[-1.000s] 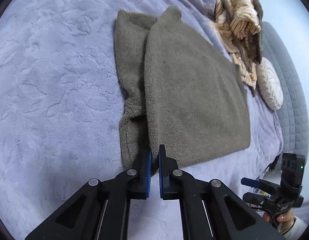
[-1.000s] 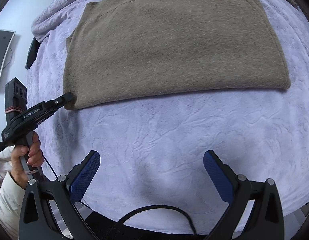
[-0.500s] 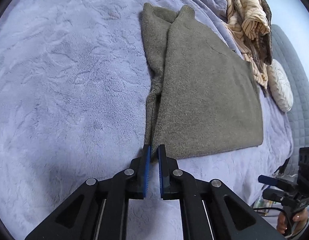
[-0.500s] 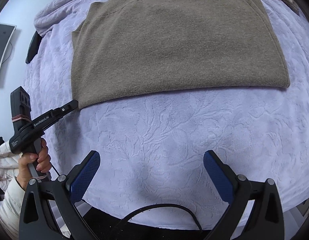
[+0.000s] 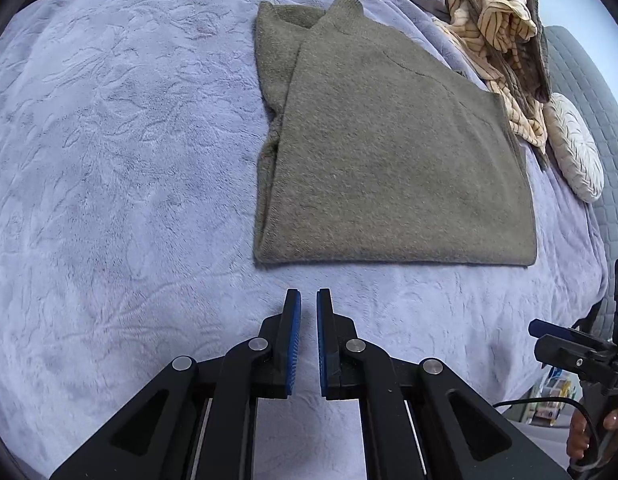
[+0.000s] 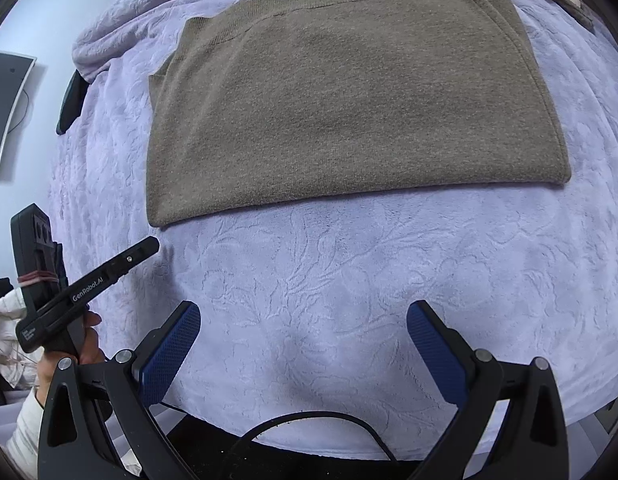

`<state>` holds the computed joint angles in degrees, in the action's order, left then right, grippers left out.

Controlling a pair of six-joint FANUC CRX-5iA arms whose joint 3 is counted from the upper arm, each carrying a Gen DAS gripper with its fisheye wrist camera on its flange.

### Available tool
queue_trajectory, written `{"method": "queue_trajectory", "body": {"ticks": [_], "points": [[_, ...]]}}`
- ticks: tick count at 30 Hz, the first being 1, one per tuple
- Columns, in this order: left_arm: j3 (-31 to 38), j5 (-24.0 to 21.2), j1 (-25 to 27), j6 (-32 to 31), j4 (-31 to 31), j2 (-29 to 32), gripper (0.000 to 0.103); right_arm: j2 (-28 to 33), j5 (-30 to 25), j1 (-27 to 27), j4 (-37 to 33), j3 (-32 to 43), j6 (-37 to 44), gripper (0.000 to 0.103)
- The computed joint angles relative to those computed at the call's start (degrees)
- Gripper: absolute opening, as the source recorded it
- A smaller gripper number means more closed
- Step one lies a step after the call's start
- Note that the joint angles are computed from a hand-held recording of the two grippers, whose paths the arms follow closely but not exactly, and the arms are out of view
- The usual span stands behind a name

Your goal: Fold small clothes

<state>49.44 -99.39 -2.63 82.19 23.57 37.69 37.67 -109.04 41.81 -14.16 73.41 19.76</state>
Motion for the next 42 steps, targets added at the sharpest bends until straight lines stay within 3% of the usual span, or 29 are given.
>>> {"method": "queue_trajectory", "body": {"ticks": [5, 6, 8, 9, 10, 23, 32, 35, 38, 42], "points": [[1.9, -1.4, -1.2, 1.1, -1.3, 0.4, 0.007, -1.3, 1.5, -0.1, 0.0, -2.1, -0.1, 0.103], [3.0, -2.0, -1.6, 1.4, -2.3, 0.8, 0.013, -1.5, 1.7, -0.1, 0.0, -2.3, -0.1, 0.103], [5.4, -3.3, -2.5, 2.8, -4.1, 1.7, 0.091, -2.0, 2.3, -0.2, 0.0, -3.2, -0.1, 0.103], [4.6, -2.0, -2.8, 3.3, -5.5, 0.6, 0.096, -2.3, 2.6, -0.1, 0.1, -3.7, -0.2, 0.103], [3.7, -0.7, -3.0, 3.1, -6.0, -0.2, 0.095, -2.6, 2.9, -0.2, 0.0, -4.3, -0.2, 0.103], [11.0, -4.6, -6.5, 4.0, -11.4, 2.8, 0.095, -6.6, 6.3, -0.1, 2.0, -10.9, 1.0, 0.103], [12.7, -5.7, -7.6, 5.9, -11.2, 4.1, 0.095, -9.6, 9.8, -0.6, 2.0, -16.2, 2.7, 0.103], [13.4, -5.9, -8.1, 7.6, -10.8, 4.7, 0.095, -8.6, 7.9, -0.9, 0.7, -14.6, 4.6, 0.103], [13.6, -5.8, -8.5, 9.1, -9.9, 5.1, 0.095, -5.6, 2.3, -1.3, -0.8, -9.7, 6.3, 0.103], [11.4, -3.6, -8.2, 11.9, -6.6, 4.7, 0.095, -7.4, 3.7, -2.9, -3.3, -12.9, 5.5, 0.103]]}}
